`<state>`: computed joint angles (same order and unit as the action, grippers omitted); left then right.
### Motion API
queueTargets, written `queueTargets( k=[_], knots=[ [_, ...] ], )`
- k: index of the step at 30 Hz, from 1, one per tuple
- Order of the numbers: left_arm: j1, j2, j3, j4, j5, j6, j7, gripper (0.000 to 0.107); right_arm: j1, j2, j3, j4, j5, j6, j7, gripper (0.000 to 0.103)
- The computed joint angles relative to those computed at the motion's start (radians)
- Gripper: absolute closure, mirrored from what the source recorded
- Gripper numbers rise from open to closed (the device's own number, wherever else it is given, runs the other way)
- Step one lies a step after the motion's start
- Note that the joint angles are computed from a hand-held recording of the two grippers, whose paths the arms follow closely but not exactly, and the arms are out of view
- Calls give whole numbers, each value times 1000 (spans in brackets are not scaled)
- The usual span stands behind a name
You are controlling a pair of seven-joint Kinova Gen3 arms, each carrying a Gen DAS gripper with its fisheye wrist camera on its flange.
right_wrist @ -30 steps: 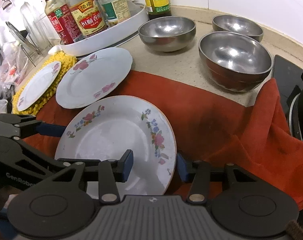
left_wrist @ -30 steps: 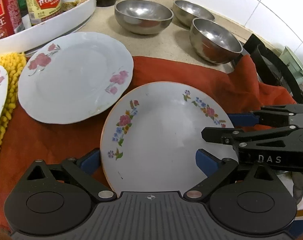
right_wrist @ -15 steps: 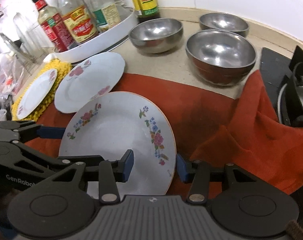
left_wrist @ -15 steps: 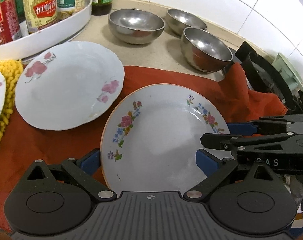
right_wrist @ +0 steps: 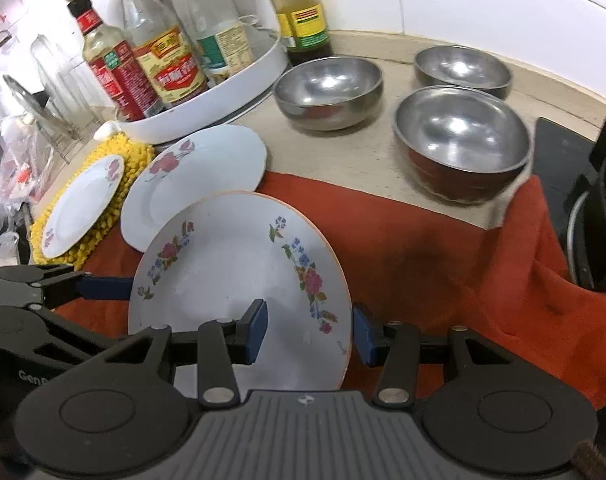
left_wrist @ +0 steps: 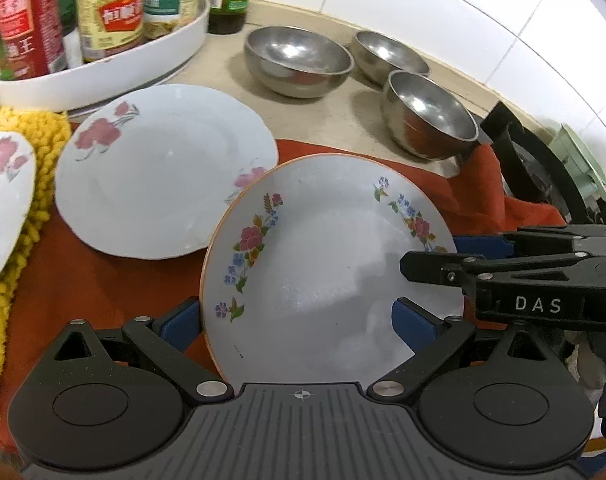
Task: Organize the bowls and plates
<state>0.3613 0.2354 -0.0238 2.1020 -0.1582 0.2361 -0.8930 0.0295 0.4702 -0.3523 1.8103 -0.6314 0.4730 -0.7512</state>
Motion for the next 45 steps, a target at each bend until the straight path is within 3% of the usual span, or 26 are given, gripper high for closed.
queueTargets(
  k=[6, 14, 17, 23, 26, 30, 34, 40, 43, 45],
  knots=[
    [-10, -2, 12, 0, 2, 5, -6, 7, -42, 6, 39, -27, 47, 38, -39, 60],
    [-178, 0, 145, 16, 167, 6, -199, 11, -88, 42, 82, -89, 125, 108, -98, 60],
    [-170, -15, 119, 35, 189, -11, -214, 12, -112, 56, 98, -114, 164, 116, -125, 60],
    [-89, -53, -36, 66, 109, -32, -65, 11, -129, 79, 76, -169, 187, 59, -140, 60],
    [-95, -42, -75, 50, 68, -21, 6, 11, -152, 117, 62, -229, 205, 41, -153, 60],
    [-168, -17, -48, 24, 85, -11, 21, 11, -189, 197, 54, -356, 227, 87, -181, 60],
    [-299, 10, 51, 5, 193, -30, -62, 11, -222, 279, 62, -495, 243, 172, -223, 60],
    [-302, 61, 35, -38, 232, -31, -81, 5, -220, 378, 39, -651, 223, 281, -231, 60],
    [-236, 85, -39, -60, 194, -45, -43, 5, -206, 422, 7, -709, 191, 324, -183, 59],
    [-251, 93, -32, -71, 196, -44, -54, 5, -237, 416, 41, -725, 204, 334, -201, 60]
  ],
)
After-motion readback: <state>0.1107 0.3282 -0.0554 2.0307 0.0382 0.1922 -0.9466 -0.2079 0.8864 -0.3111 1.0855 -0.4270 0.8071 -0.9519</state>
